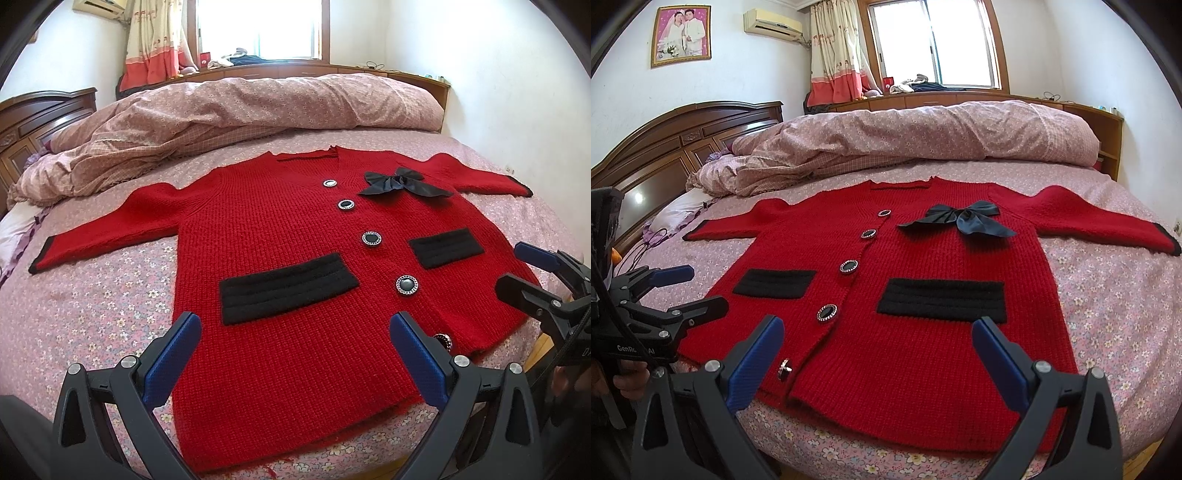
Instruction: Fold small clothes
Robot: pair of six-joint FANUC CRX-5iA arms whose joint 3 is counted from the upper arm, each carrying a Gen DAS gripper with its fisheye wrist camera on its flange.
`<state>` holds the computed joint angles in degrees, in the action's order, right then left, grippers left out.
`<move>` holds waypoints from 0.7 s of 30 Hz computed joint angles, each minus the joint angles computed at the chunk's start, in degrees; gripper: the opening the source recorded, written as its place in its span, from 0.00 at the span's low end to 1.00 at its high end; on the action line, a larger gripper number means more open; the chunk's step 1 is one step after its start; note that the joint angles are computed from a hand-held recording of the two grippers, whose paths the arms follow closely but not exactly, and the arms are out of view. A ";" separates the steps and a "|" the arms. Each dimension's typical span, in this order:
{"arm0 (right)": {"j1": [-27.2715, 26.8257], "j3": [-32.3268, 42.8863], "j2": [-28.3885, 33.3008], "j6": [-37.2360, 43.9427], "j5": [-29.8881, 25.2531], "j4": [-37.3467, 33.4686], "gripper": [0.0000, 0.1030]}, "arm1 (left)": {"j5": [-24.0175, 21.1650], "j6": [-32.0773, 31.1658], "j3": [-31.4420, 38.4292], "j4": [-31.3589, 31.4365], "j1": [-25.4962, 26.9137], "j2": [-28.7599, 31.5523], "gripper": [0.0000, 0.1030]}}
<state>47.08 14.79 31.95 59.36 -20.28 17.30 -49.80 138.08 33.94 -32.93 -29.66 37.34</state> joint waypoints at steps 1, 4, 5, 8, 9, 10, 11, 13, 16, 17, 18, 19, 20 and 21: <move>0.02 -0.11 -0.03 -0.22 0.08 0.23 1.00 | 0.00 0.00 0.00 0.00 0.00 0.00 0.96; 0.02 -0.07 -0.01 -0.10 0.04 0.12 1.00 | -0.08 0.01 0.05 -0.06 -0.01 0.02 0.96; 0.03 -0.07 -0.01 -0.14 0.01 0.19 1.00 | -0.05 0.02 0.04 0.00 0.01 0.02 0.96; -0.02 0.02 0.01 0.02 0.00 0.00 1.00 | 0.00 0.02 -0.08 0.06 0.05 -0.05 0.96; -0.01 0.02 0.01 -0.04 -0.01 0.06 1.00 | 0.00 0.02 -0.08 0.06 0.05 -0.05 0.96; -0.01 0.00 0.00 -0.03 0.01 0.02 1.00 | 0.03 0.00 -0.12 0.12 0.07 -0.06 0.96; 0.00 0.01 -0.01 0.01 0.00 -0.04 1.00 | 0.03 0.00 -0.12 0.12 0.07 -0.06 0.96; 0.00 0.05 0.01 -0.08 -0.05 0.04 1.00 | 0.03 -0.03 -0.12 0.09 0.06 -0.08 0.96; 0.03 0.15 0.09 0.12 0.07 -0.24 1.00 | 0.01 0.08 -0.14 0.09 0.08 -0.10 0.96; 0.05 0.53 0.22 0.63 -0.16 -0.81 1.00 | -0.10 0.12 -0.10 0.09 0.12 -0.10 0.96; 0.07 0.89 0.36 0.89 -0.29 -1.10 1.00 | -0.18 0.35 -0.12 0.03 0.17 -0.18 0.96; 0.03 1.75 0.61 2.09 -0.61 -2.32 1.00 | 0.17 0.51 -0.44 0.41 0.45 -0.46 0.96; -0.08 3.12 1.00 4.10 -1.30 -4.14 1.00 | 1.25 0.13 -1.18 2.05 1.27 -0.99 0.96; -0.15 4.22 1.40 5.01 -1.45 -4.60 1.00 | 2.24 -0.18 -1.99 3.71 2.14 -1.56 0.96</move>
